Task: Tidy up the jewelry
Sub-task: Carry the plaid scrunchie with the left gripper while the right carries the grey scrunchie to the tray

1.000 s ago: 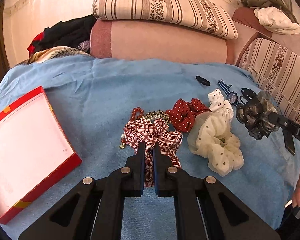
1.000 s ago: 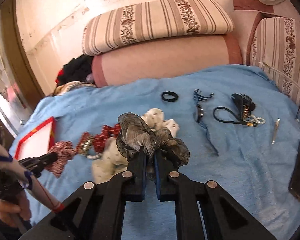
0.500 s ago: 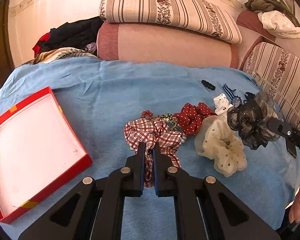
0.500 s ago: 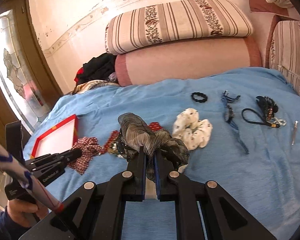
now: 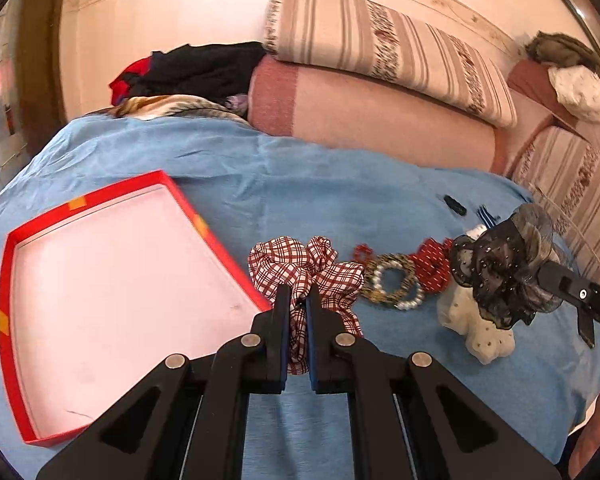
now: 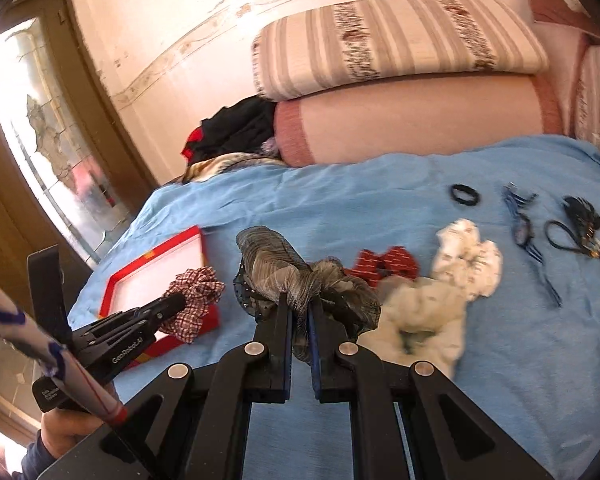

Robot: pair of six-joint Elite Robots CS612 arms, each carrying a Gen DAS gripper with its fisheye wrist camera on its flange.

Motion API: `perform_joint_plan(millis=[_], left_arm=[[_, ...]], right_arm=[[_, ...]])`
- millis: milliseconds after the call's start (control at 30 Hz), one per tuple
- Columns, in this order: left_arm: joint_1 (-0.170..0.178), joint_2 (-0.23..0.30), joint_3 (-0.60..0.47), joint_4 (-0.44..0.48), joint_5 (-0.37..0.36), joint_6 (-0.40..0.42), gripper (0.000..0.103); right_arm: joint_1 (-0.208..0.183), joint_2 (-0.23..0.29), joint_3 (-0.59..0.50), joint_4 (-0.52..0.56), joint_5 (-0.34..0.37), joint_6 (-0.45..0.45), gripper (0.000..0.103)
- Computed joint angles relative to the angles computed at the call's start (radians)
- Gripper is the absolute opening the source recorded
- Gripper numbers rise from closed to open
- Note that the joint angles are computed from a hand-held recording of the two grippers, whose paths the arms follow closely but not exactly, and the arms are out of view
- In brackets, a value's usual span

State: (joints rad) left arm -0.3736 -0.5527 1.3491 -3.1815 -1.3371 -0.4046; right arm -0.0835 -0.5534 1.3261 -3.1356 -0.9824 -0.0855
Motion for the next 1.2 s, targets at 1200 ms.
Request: perform_joint_plan(millis=[1200], left_arm=[[0.188,-0.010,-0.006,0.191,0.165,-0.328,0.007]], right_arm=[[0.253,0.227,-0.572,0.566,-0.003,-0.180,0.008]])
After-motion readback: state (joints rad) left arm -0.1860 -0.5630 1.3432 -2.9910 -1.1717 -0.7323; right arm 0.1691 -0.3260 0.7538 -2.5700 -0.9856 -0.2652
